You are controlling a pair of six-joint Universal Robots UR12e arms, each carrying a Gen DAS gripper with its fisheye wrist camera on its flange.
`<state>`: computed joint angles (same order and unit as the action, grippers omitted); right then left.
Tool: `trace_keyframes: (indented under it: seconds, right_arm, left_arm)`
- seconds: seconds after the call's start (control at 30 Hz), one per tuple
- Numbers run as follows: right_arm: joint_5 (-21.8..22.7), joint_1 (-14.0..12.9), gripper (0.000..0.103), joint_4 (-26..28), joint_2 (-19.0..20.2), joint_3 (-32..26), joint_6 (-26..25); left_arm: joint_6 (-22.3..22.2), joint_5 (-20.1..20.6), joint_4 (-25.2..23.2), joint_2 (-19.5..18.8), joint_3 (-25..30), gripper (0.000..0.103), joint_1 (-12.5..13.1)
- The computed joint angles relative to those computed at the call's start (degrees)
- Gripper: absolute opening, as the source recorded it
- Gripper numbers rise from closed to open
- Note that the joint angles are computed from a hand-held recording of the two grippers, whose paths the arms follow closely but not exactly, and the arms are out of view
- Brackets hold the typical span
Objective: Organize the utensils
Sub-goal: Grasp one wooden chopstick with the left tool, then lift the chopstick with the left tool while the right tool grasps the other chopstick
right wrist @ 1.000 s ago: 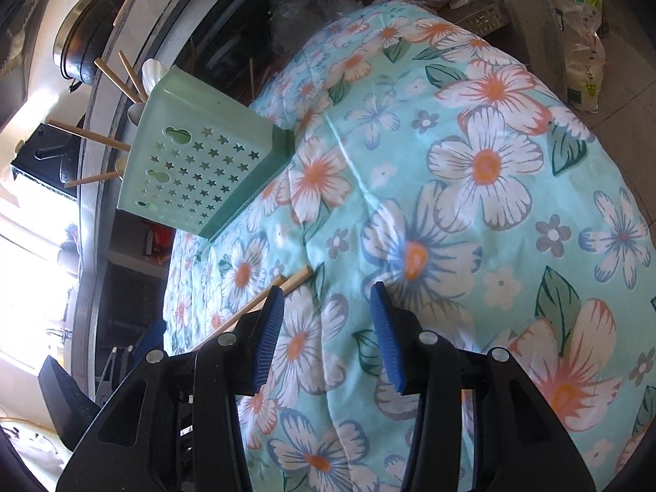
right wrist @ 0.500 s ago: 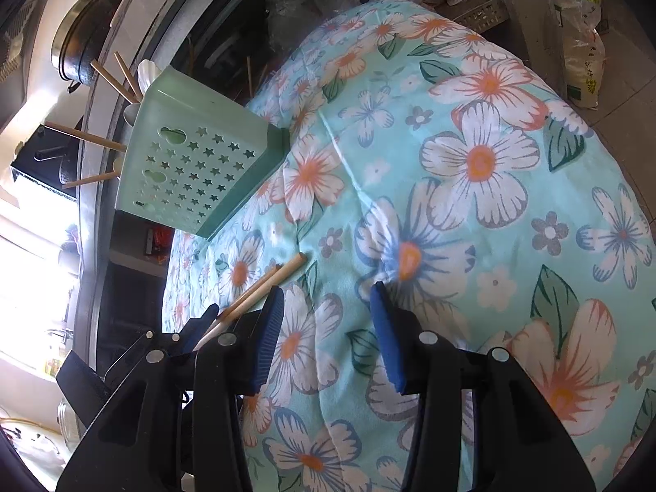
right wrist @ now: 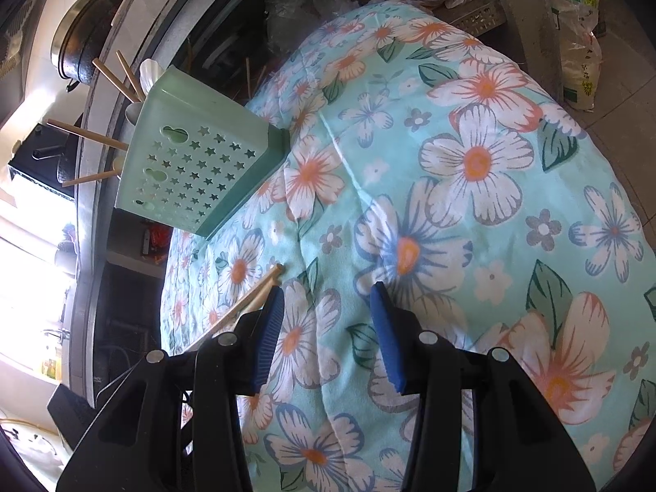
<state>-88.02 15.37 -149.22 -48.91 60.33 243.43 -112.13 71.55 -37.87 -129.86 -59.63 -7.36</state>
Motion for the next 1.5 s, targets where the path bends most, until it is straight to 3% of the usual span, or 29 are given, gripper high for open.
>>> trace_keyframes:
  seconds: [0.13,0.3,0.37,0.43,0.57,0.87,1.07,1.33,1.5]
  right_arm:
    - [-0.42,0.05,0.043,-0.54,-0.45,0.57,-0.06]
    - [-0.60,-0.13,0.043,-1.19,-1.05,1.52,0.20]
    - [-0.58,-0.28,0.043,-1.94,-1.42,2.19,0.79]
    - [-0.98,-0.31,0.043,-2.18,-1.76,2.58,0.96]
    - [-1.48,-0.20,0.043,-1.72,-2.05,2.58,0.63]
    - [0.41,-0.22,0.043,-1.91,-2.10,2.84,1.61]
    - [2.72,-0.46,0.043,-3.53,-1.53,2.33,2.90]
    - [9.25,-1.05,0.043,-6.20,1.39,-1.24,5.85]
    - [14.06,-1.26,0.040,-6.08,4.70,-5.69,9.00]
  left_arm:
    - [-0.60,0.46,-5.61,1.40,-0.24,0.008,0.34]
    - [-6.45,-1.71,-14.63,1.92,1.95,0.011,1.11]
    - [-8.19,-3.19,-17.44,1.49,3.46,0.015,1.29]
    - [-10.18,-4.48,-22.64,0.36,6.48,0.029,1.33]
    - [-13.72,-5.30,-30.33,-2.76,12.67,0.030,0.77]
    - [-19.25,-1.09,-30.71,-6.27,17.24,0.025,-1.33]
    - [-20.94,-2.48,-31.42,-6.75,18.04,0.005,-1.08]
    - [-26.98,-4.18,-32.69,-6.54,19.31,0.005,0.87]
    - [-31.90,-4.44,-29.95,-6.55,19.75,0.005,1.82]
